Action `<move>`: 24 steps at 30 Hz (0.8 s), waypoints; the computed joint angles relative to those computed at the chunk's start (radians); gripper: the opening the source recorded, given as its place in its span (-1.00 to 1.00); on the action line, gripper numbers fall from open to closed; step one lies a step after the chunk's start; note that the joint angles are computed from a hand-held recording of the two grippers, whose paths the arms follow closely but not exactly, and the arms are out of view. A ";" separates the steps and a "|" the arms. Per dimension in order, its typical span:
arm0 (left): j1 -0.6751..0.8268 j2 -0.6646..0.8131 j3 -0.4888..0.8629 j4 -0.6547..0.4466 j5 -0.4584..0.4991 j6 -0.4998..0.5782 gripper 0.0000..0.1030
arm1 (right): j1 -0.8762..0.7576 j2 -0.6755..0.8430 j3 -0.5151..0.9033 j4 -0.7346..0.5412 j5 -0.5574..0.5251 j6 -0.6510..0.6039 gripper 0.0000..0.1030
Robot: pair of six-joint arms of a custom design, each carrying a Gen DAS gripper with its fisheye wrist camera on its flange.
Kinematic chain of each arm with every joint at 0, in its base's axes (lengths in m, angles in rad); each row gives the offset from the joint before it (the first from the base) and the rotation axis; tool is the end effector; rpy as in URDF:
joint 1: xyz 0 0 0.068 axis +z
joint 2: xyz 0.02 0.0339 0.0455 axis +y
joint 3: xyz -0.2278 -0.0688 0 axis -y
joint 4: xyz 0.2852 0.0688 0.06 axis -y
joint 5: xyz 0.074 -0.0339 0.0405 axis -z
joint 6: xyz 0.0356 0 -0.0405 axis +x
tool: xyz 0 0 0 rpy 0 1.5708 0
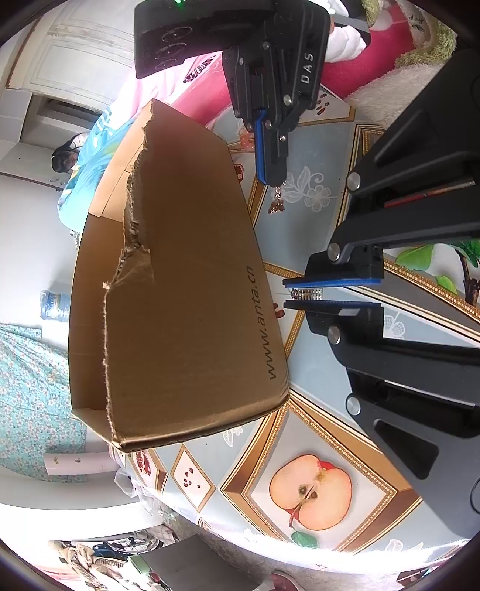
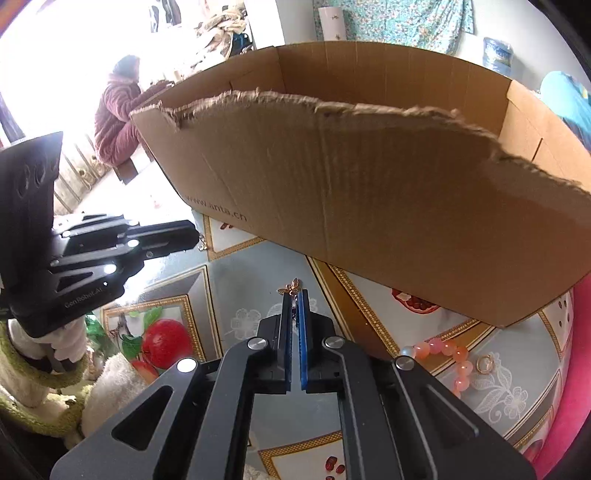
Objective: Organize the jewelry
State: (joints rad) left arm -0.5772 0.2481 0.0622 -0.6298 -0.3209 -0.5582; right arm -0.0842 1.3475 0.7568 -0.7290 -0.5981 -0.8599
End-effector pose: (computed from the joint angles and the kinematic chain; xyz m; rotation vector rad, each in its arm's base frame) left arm 0.1439 -0.0803 0.0972 -0.1277 2.3372 -0.1793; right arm 0.2663 -0.0024 0.1265 -1.0751 2.3645 0.5637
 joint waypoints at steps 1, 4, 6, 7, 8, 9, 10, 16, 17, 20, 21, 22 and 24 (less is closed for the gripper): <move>-0.003 -0.002 0.000 -0.002 -0.002 -0.002 -0.90 | -0.013 -0.002 0.007 -0.013 -0.010 -0.007 -0.94; -0.012 -0.019 0.000 -0.015 -0.008 -0.010 -0.90 | -0.069 0.000 0.040 -0.068 -0.041 -0.051 -0.94; -0.021 -0.039 0.000 -0.032 -0.014 -0.017 -0.90 | -0.088 -0.015 0.048 -0.096 -0.058 -0.062 -0.94; -0.026 -0.052 0.001 -0.043 -0.018 -0.020 -0.90 | -0.098 -0.022 0.055 -0.112 -0.067 -0.069 -0.94; -0.035 -0.069 0.003 -0.059 -0.028 -0.023 -0.90 | -0.108 -0.025 0.060 -0.124 -0.078 -0.076 -0.94; -0.041 -0.097 0.004 -0.082 -0.032 -0.025 -0.90 | -0.123 -0.031 0.075 -0.156 -0.092 -0.090 -0.94; -0.051 -0.126 0.006 -0.106 -0.038 -0.029 -0.90 | -0.138 -0.035 0.088 -0.180 -0.107 -0.105 -0.94; -0.155 -0.229 0.079 -0.237 -0.113 -0.057 -0.90 | -0.158 -0.156 0.107 -0.289 -0.203 -0.115 -0.94; -0.175 -0.229 0.101 -0.246 -0.123 -0.057 -0.90 | -0.163 -0.165 0.121 -0.310 -0.221 -0.125 -0.94; -0.227 -0.192 0.185 -0.244 -0.152 -0.033 -0.90 | -0.168 -0.183 0.167 -0.357 -0.274 -0.142 -0.94; -0.236 -0.151 0.223 -0.229 -0.164 -0.014 -0.90 | -0.170 -0.179 0.192 -0.372 -0.292 -0.147 -0.94; -0.239 -0.124 0.254 -0.217 -0.169 0.007 -0.90 | -0.169 -0.170 0.221 -0.387 -0.307 -0.150 -0.94; -0.193 -0.063 0.319 -0.172 -0.121 0.075 -0.90 | -0.159 -0.139 0.278 -0.395 -0.329 -0.135 -0.94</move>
State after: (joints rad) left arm -0.7706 0.1853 0.3808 -0.8019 -0.4418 -0.4836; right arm -0.2433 1.2081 1.0344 -1.1239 -0.9269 -0.9944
